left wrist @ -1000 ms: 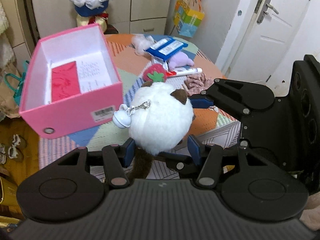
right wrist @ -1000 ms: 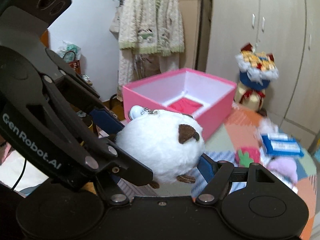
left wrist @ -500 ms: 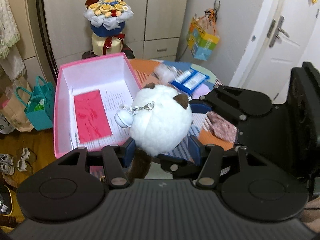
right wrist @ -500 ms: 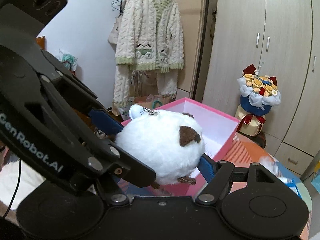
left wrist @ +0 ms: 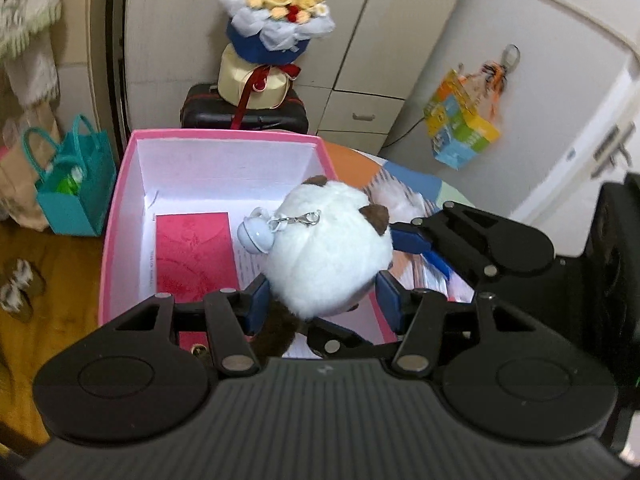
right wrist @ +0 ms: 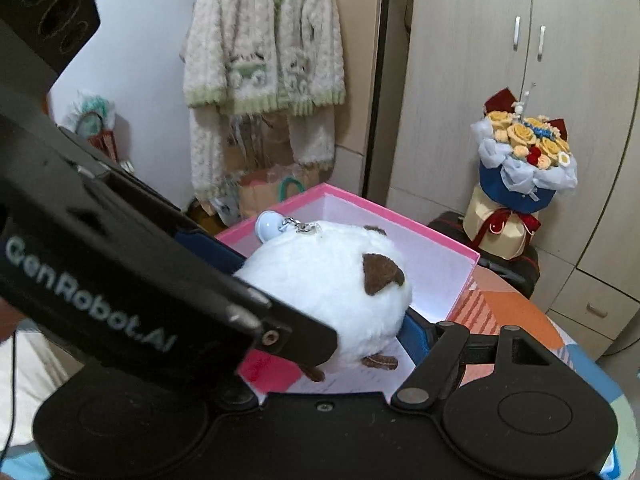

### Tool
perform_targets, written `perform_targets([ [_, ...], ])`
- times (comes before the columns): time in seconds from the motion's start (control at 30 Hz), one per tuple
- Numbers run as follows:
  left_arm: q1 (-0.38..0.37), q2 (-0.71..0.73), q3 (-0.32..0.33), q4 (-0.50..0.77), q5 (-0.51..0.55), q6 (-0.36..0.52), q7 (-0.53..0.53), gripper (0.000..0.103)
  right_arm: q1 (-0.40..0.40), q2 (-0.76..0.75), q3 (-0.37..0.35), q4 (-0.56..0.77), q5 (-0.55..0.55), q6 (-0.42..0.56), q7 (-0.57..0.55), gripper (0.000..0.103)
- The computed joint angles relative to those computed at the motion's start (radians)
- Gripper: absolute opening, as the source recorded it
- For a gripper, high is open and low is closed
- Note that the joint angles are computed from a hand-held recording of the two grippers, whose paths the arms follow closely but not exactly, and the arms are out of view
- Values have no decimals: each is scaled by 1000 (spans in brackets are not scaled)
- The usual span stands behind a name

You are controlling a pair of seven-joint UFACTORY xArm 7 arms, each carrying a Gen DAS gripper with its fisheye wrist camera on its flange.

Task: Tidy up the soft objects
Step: 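Lift the white plush cat and carry it over the pink box, then lower the plush cat into the box and open the left gripper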

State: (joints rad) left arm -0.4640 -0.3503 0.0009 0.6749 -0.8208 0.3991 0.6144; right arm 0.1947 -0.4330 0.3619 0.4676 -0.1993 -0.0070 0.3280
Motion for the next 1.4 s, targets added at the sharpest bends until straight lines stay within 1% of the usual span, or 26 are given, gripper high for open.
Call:
perform_targets([
  [0.03, -12, 34, 16, 20, -31, -4, 24, 54, -51, 24, 40, 20, -18, 2, 11, 79],
  [0.1, -13, 110, 30, 69, -99, 4, 63, 54, -130, 75, 95, 60, -58, 13, 26, 79],
  [0.17, 14, 182, 24, 119, -138, 34, 44, 54, -216, 124, 157, 104, -123, 36, 56, 78],
  [0.27, 63, 260, 1, 179, -126, 89, -4, 53, -282, 203, 202, 169, -229, 86, 90, 78],
  [0.33, 91, 300, -17, 207, -129, 115, -12, 53, -289, 237, 206, 198, -299, 127, 96, 77],
  [0.4, 115, 328, -41, 222, -139, 106, -9, 53, -279, 269, 196, 225, -351, 157, 98, 77],
  [0.47, 138, 348, -65, 233, -153, 92, -3, 53, -258, 302, 173, 254, -371, 181, 95, 77],
  [0.53, 163, 361, -88, 241, -159, 80, -4, 53, -249, 325, 160, 276, -421, 194, 120, 78],
  [0.57, 172, 362, -100, 238, -160, 69, -4, 55, -243, 333, 153, 283, -446, 197, 131, 80],
  [0.63, 184, 356, -117, 226, -168, 44, 18, 56, -238, 335, 147, 290, -526, 204, 196, 84],
  [0.7, 188, 343, -126, 210, -194, 23, 53, 57, -214, 325, 127, 281, -541, 200, 219, 85],
  [0.77, 190, 327, -125, 199, -238, 30, 95, 60, -186, 303, 101, 259, -543, 182, 225, 85],
  [0.8, 191, 320, -123, 196, -244, 37, 100, 60, -165, 293, 82, 247, -526, 173, 217, 85],
  [0.87, 190, 300, -121, 180, -237, 37, 100, 60, -133, 278, 57, 237, -506, 183, 241, 85],
  [1.0, 172, 229, -112, 121, -224, 2, 138, 60, -85, 221, 15, 197, -522, 182, 307, 85],
  [1.13, 145, 124, -73, 48, -230, 8, 198, 61, -10, 126, -25, 134, -434, 187, 296, 85],
  [1.23, 121, 26, -51, -26, -204, -23, 208, 62, 17, 32, -17, 81, -368, 201, 273, 85],
  [1.27, 114, -4, -43, -49, -188, -30, 204, 62, 9, 14, 5, 69, -359, 200, 281, 85],
  [1.4, 95, -149, -24, -142, -91, -25, 163, 63, 38, -89, 34, 25, -286, 249, 265, 85],
])
